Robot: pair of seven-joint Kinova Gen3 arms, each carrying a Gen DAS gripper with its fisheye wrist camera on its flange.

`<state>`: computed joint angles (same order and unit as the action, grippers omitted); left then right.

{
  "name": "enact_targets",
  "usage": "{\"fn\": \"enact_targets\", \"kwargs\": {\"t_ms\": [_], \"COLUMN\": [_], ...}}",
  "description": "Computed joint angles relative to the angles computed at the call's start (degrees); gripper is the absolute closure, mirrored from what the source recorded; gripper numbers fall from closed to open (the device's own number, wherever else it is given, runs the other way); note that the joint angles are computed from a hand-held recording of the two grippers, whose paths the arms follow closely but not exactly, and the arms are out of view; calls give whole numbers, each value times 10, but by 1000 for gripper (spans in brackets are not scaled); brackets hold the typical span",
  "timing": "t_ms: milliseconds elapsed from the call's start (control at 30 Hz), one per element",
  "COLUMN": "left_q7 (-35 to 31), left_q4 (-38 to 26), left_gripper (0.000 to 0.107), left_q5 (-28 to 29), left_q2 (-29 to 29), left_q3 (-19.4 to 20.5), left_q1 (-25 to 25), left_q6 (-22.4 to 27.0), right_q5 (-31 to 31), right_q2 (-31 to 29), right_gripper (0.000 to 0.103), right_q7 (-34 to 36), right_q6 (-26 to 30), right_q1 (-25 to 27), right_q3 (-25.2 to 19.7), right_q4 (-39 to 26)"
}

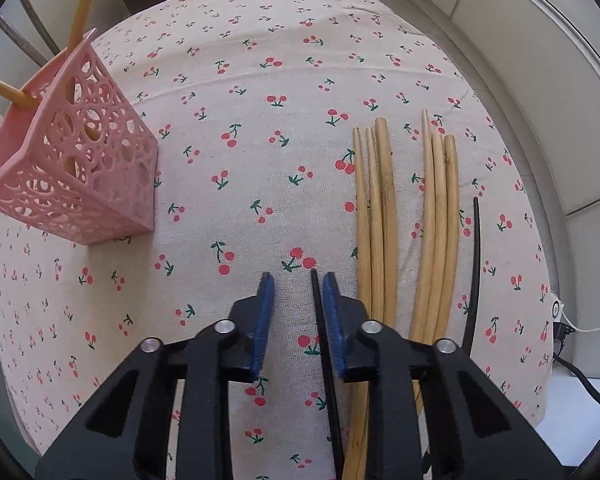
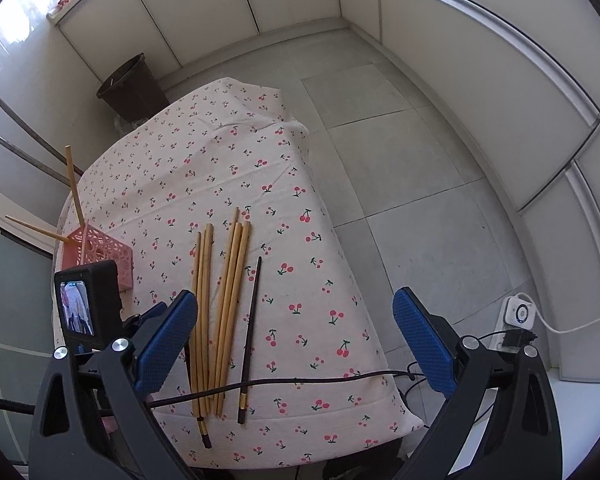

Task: Organize utensils
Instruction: 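Close the left tool on a black chopstick and lift it, then grasp a bamboo chopstick with the right tool while the left holds the black one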

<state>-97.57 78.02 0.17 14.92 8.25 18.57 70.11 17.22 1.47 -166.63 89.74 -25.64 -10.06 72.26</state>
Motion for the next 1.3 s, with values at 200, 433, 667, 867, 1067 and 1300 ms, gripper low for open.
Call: {"fn": "enact_targets", "kwargs": {"t_ms": [200, 433, 667, 867, 1067, 1300], "left_q7": [-43, -86, -136, -164, -181, -180], "left_q4": [19, 50, 39, 13, -2, -5], "left_gripper": [102, 105, 105, 104, 104, 104], "left_q5": [35, 39, 90, 133, 162, 161], "left_q2": [-17, -55, -89, -97, -100, -102], "left_q3": [-1, -13, -33, -45, -53, -54], "left_q1": [-30, -60, -114, -151, -174, -182], "left_q6": [-6, -14, 12, 40, 54, 50], "right_q5": [-46, -73, -68, -65, -53, -29], "right_q2": [11, 43, 98, 144, 176, 196], "right_gripper": [8, 8, 10, 32, 56, 57], "right_q7": [8, 13, -13, -18, -9, -5], "right_q6": [-31, -63, -80, -59, -29, -17], "right_q1": [17, 22, 10, -9, -24, -46], "right_q3": [12, 25, 41, 51, 63, 70], "right_q4": [20, 30, 28, 2, -18, -35]}}
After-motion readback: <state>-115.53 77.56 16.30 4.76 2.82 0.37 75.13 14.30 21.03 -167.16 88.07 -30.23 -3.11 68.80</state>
